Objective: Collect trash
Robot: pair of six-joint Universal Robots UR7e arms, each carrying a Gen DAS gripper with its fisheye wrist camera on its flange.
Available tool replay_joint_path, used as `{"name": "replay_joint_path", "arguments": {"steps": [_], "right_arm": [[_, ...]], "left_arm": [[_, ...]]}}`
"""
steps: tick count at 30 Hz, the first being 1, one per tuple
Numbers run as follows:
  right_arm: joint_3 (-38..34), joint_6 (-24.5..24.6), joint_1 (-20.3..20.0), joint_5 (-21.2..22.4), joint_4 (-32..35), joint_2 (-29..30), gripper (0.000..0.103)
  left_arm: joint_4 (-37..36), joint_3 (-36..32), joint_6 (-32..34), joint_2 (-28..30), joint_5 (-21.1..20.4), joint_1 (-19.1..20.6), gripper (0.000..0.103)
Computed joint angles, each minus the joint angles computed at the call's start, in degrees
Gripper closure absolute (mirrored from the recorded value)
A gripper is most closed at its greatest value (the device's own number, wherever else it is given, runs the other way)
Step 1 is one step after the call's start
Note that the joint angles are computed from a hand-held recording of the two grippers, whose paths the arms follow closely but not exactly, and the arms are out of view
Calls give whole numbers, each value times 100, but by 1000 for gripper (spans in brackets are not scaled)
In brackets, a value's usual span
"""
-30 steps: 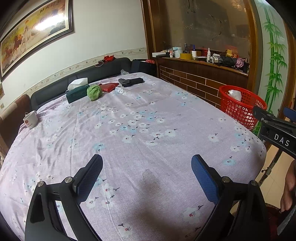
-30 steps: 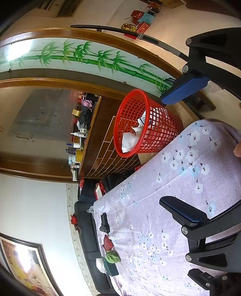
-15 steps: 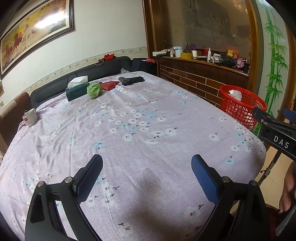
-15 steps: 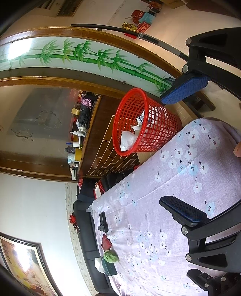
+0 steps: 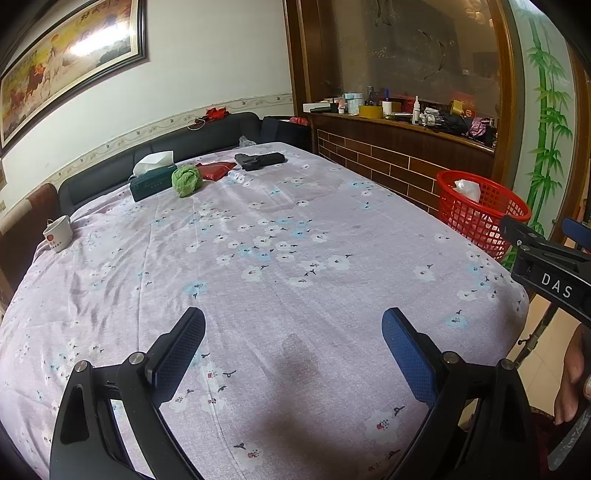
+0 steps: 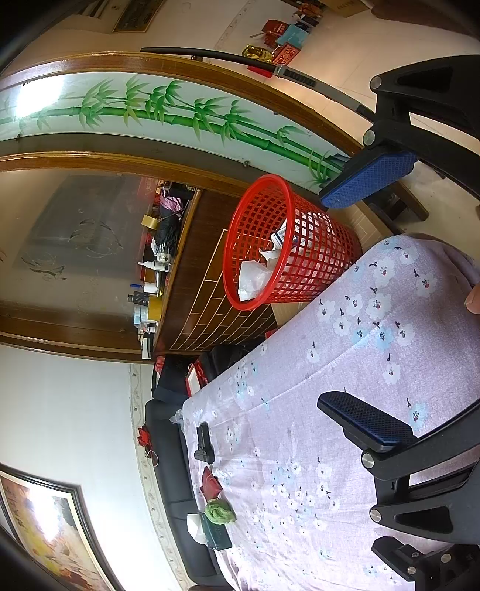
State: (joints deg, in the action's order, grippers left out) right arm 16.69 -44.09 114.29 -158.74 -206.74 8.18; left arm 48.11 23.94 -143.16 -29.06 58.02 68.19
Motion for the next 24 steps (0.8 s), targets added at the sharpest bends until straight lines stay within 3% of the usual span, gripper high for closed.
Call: {"name": "replay_joint_path", "arguments": {"steps": [13,20,24], "right_arm": [[-118,4,3,51,116,84,2],[-445,-14,24,119,324,270,2],[-1171,39,43,197,851,628,2]], "left_arm": [[-159,217,-258,-203,238,51,7],[404,-521,-534,79,307,118,7],[-18,-299,-466,-55,-130,113,7]]}}
